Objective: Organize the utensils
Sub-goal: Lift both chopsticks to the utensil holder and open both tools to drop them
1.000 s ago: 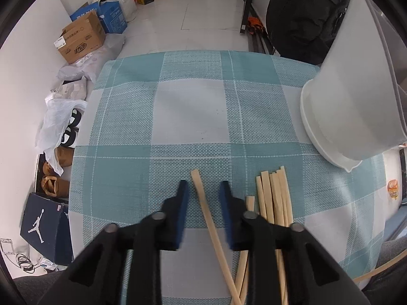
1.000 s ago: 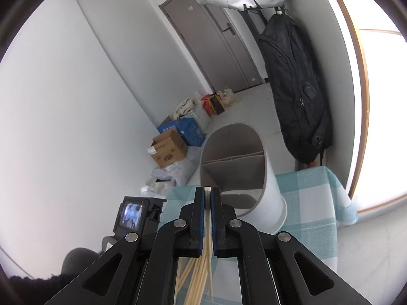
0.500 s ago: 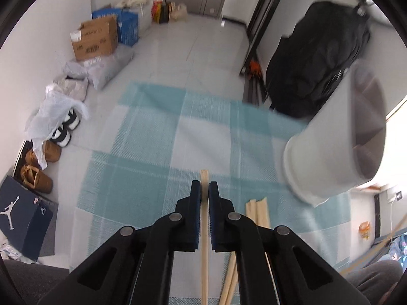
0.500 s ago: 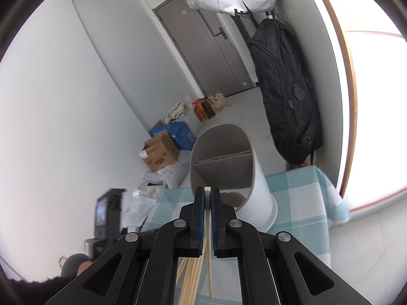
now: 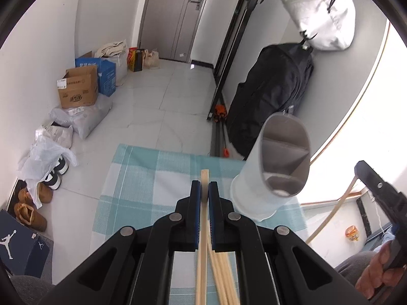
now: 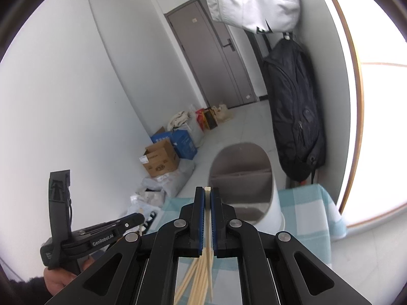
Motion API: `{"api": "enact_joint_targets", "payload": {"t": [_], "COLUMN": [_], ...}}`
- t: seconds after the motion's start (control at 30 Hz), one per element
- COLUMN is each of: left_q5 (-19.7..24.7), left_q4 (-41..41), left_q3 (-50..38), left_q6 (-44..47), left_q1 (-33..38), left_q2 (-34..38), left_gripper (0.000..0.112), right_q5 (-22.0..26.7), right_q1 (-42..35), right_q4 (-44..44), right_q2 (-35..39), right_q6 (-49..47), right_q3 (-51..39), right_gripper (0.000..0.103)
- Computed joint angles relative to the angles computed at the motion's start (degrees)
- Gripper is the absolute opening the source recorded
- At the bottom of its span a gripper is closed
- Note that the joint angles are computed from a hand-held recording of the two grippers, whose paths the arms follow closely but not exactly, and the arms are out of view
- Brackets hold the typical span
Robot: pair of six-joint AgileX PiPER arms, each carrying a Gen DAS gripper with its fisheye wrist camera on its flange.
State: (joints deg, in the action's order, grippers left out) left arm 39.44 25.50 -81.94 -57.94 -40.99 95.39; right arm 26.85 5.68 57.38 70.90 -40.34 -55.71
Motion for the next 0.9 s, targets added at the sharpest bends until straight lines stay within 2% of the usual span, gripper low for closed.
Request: {"api": "enact_joint_targets", "payload": {"t": [0.1, 0.23, 0.33, 0.53, 0.7, 0.9], "left_q5": [-0.24, 1.57, 3.03, 4.80, 5.02, 1.88], "left_q4": [0.14, 1.01, 3.89, 2.92, 6.00, 6.00], "left_q3": [-2.97, -11.26, -18.49, -33.70, -45.12, -53.93], "left_q6": [0.09, 0.63, -0.24, 1.16, 0.62, 3.38], "left_q1": [-0.40, -1.14, -1.85, -0.08, 0.23, 1.67], "left_q2": [-1.06, 0.54, 3.41, 11.40, 18.30, 25.50], "left_gripper": [0.002, 0.002, 0.002, 0.002, 0.002, 0.002], "right_q5": [2.09, 6.14, 8.57, 11.80, 10.53, 5.61], "right_q1": [-0.95, -2.93, -4.05, -6.00, -6.83, -4.40], "right_q4": [-1.65, -6.64, -9.65, -12.55, -13.81, -17.67], "right_q2": [0.08, 1.75, 3.43, 8.57, 13.81, 19.14], "right_q6": [3.08, 8.59, 11.62, 15.21, 16.92, 16.37], "right_q3": [-2.85, -10.08, -15.81, -27.81, -35.87, -41.09], "right_gripper": [0.004, 0.004, 0.004, 0.004, 0.004, 0.004]}}
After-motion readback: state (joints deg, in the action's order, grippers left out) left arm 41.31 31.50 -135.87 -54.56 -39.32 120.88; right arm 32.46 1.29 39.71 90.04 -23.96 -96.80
